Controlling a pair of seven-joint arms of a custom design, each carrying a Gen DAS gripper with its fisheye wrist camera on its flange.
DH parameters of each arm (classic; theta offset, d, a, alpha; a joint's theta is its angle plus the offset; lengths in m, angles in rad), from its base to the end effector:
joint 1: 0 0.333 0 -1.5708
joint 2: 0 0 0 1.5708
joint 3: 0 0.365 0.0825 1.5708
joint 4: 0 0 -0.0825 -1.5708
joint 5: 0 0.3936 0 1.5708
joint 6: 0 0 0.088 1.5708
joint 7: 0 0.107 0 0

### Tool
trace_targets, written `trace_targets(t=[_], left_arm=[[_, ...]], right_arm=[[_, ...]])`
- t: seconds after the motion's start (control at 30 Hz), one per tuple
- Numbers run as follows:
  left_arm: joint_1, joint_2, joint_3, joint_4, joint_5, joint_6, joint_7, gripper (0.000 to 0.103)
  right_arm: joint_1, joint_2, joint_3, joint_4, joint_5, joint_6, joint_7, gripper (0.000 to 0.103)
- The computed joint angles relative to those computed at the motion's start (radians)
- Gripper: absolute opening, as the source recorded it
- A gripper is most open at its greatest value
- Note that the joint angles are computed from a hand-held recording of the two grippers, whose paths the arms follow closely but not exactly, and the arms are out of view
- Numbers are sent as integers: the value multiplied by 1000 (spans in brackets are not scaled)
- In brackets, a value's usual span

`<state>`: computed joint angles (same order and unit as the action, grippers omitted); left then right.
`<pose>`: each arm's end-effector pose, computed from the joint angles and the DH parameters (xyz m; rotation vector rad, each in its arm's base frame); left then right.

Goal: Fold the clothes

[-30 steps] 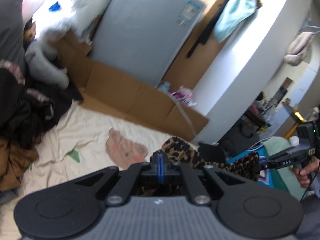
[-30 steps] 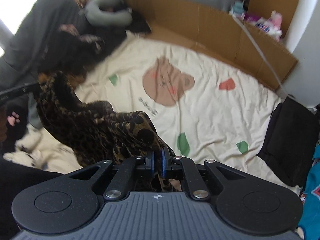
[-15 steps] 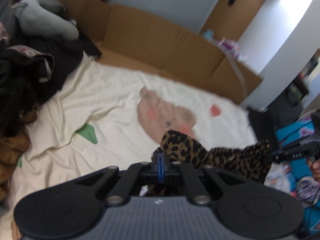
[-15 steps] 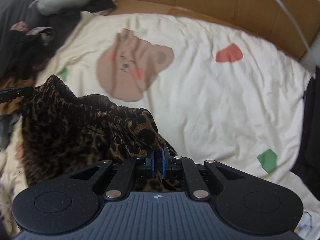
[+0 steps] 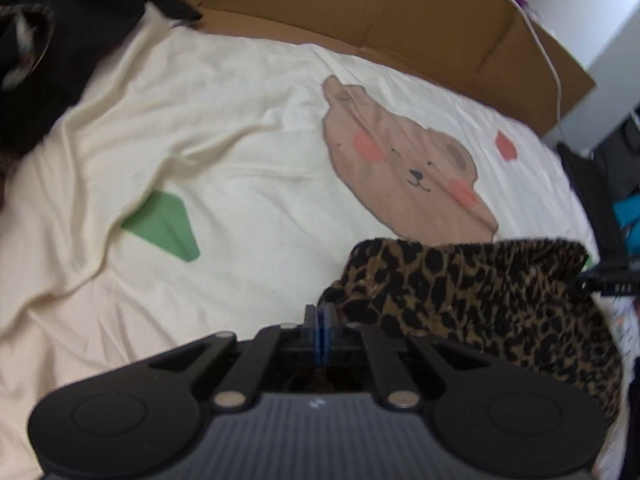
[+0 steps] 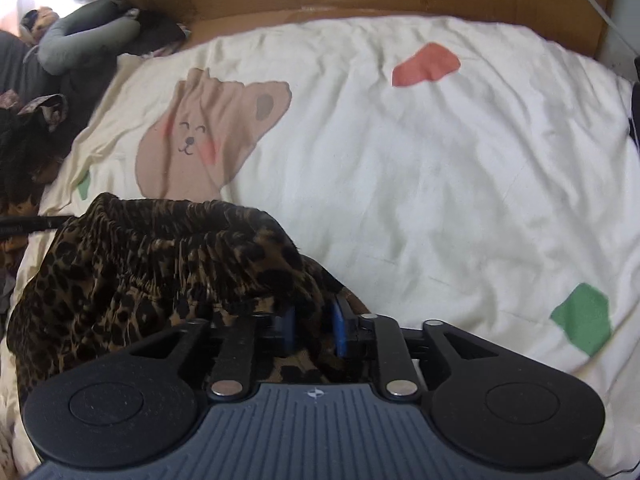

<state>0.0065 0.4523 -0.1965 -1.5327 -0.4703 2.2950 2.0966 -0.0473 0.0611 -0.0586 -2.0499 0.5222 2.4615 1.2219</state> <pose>0.7332 -0.1241 0.4754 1.6241 -2.5098 0.8710 0.6005 -0.0638 0.4903 -1.7543 1.9557 -0.1112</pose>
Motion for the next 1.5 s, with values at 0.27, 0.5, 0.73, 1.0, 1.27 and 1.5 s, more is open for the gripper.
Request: trace_targets(t=[0.27,0.5,0.73,1.0,1.27,1.5], left_arm=[[29,42,-26,101,-84,-47,29,18],[8,108,-38,168,-58,-87,2,38],[-7,83,-33,110,-35,-82,75,47],[-23,46,-21,29,16,-43,158,58],[-35,42,-25,20,24,-39,201,51],[-19,68,-25,79,-21,-126,117,17]], right_arm=[[-16,10,-1,21,85,-5,-89,55],[-24,15,4,39,129,-66,-200,70],[-14,73,13,60,81,54,-119,70],[-76,125,40,110,184,103,-65,69],[-112,94,52,104,271,39,-204,68],[-71,126,61,128,231,-35,-329,62]])
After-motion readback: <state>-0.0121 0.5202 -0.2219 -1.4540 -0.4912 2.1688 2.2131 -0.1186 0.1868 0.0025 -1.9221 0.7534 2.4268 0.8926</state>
